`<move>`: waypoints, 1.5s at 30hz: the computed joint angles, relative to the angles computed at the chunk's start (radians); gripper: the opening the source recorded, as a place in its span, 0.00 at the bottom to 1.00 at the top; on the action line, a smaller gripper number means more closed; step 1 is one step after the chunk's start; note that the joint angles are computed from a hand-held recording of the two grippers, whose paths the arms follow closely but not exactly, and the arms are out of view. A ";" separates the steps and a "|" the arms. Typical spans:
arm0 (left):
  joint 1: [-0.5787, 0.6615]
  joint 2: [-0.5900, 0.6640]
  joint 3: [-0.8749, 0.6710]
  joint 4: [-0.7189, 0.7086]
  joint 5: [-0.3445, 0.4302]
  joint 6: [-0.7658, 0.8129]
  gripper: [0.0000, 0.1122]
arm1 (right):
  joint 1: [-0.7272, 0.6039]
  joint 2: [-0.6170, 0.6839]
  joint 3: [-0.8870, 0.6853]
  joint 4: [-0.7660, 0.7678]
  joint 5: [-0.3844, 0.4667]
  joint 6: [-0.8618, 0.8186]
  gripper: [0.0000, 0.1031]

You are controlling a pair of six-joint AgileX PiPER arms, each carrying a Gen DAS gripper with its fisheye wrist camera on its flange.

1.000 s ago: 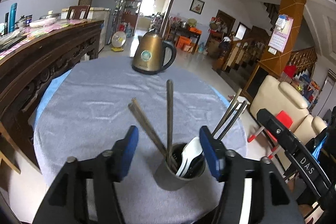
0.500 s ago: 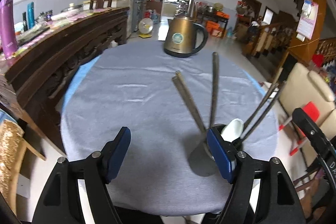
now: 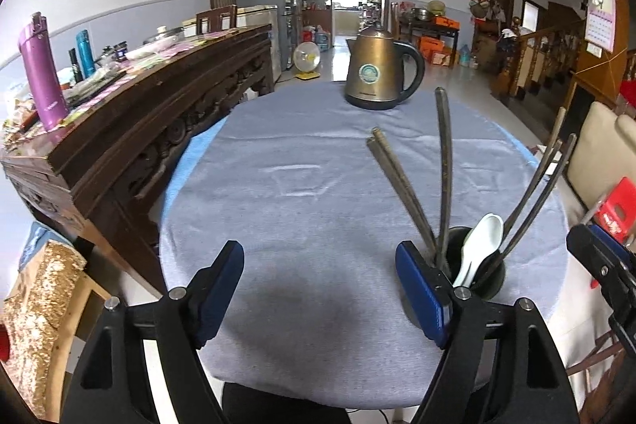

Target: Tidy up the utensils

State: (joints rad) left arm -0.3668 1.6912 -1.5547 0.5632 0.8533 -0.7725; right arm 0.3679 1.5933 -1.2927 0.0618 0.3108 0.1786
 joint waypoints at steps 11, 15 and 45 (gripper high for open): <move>-0.033 -0.014 0.023 0.046 0.080 -0.081 0.75 | 0.024 0.042 -0.039 -0.066 0.180 0.086 0.63; -0.058 -0.022 0.034 0.107 0.130 -0.135 0.75 | 0.034 0.040 -0.034 -0.082 0.214 0.104 0.63; -0.136 -0.107 0.017 0.125 0.208 -0.057 0.75 | 0.109 -0.118 0.038 -0.262 0.249 0.287 0.63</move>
